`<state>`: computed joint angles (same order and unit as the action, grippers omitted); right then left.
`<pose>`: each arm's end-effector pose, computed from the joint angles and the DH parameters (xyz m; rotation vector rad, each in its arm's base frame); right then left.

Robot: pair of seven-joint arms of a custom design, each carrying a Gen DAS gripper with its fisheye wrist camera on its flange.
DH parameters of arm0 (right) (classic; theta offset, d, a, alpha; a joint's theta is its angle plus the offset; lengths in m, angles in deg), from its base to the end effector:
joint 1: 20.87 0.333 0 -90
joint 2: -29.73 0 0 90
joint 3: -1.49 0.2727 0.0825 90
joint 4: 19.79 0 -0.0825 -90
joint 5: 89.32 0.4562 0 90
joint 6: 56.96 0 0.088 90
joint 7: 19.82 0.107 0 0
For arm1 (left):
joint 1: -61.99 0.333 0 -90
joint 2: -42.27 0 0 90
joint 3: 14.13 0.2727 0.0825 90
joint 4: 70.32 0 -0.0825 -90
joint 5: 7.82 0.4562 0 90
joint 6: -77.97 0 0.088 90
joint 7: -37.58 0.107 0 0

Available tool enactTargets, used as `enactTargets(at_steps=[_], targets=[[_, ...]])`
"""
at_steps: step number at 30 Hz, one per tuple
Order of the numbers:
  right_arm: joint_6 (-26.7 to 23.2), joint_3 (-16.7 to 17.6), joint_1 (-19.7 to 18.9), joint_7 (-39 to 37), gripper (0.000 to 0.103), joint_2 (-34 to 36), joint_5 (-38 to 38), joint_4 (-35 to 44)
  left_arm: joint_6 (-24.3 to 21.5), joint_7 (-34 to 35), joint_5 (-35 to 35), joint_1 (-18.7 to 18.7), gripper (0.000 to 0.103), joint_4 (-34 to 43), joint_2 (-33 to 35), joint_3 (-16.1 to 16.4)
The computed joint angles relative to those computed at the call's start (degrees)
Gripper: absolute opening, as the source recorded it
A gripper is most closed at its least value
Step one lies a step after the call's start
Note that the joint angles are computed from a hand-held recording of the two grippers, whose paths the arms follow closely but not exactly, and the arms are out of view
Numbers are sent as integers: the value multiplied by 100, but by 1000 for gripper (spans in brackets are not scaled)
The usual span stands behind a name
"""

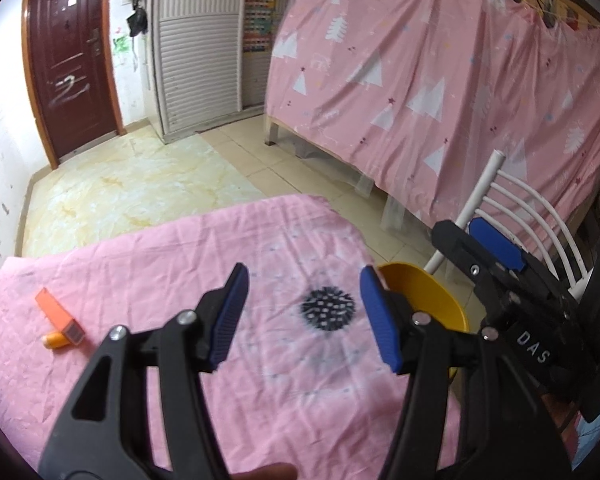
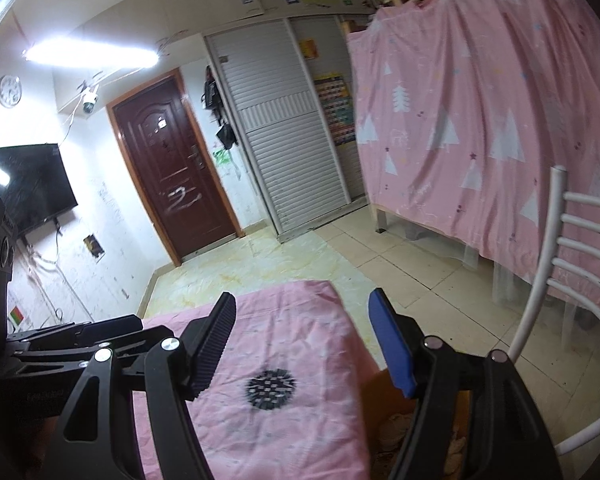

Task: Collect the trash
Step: 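Move both tools back over the orange box on the bed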

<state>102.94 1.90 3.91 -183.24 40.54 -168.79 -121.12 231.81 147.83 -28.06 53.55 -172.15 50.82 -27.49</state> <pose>0.6235 0.3428 0.4484 -1.2645 1.6498 -0.7500 0.6703 -0.2484 0.4923 -1.3921 2.2466 -1.0426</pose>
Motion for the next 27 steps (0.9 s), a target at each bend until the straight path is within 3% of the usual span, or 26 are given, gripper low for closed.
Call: enactTargets(at_steps=[9,11,15,27], targets=[[-60,-58,318,-1328,64,804,1035,1005,-50,108,-258,236,56,-8,-10,114],[-50,-107,402,-1652,64,985,1313,1223,-33,97,-265,288,61,-26,-21,151],[-108,-133,556,-2406,65,1432,1934,1784,23,101,-266,393,62,-68,-61,218],[-495,-165,912,-4352,66,2868,3620,3682,-84,-510,584,691,69,289,331,511]])
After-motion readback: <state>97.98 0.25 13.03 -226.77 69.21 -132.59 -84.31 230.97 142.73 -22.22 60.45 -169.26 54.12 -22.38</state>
